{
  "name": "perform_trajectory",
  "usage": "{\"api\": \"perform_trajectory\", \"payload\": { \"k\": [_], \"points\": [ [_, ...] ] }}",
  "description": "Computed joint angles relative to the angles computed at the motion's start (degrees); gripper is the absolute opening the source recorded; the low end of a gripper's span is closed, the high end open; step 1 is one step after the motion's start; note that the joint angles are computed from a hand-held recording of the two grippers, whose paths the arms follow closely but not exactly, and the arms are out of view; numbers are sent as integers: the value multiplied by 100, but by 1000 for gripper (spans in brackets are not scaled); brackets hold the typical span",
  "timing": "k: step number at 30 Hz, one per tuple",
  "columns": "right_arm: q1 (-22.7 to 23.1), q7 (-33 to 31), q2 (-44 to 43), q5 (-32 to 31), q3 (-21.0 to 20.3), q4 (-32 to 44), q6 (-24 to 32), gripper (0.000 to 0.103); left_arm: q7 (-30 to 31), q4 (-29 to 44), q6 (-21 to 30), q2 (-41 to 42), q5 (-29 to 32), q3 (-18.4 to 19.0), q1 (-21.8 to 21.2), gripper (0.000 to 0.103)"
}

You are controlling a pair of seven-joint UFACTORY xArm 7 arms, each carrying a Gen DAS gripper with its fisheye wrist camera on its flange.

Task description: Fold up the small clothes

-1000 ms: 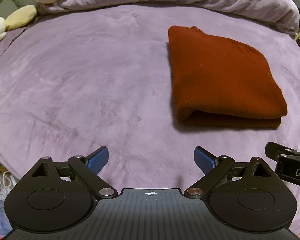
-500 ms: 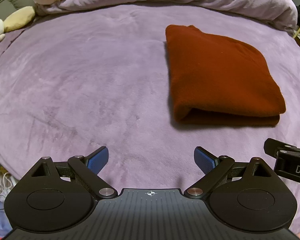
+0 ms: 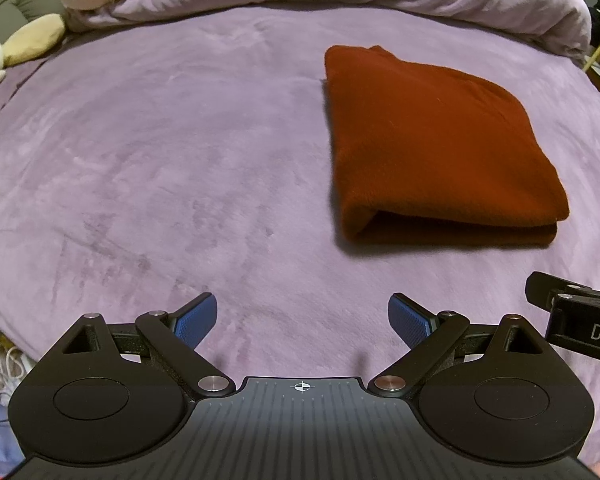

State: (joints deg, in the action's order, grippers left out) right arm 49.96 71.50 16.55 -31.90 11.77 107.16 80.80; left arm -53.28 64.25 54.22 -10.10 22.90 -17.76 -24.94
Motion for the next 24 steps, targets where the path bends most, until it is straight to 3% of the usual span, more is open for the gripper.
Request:
{"api": "perform_trajectory", "payload": {
  "k": [24],
  "points": [
    [53,9,40,-25,-19,86,27,99,62,-37,-12,-6,-84,9,-12,97]
  ]
}}
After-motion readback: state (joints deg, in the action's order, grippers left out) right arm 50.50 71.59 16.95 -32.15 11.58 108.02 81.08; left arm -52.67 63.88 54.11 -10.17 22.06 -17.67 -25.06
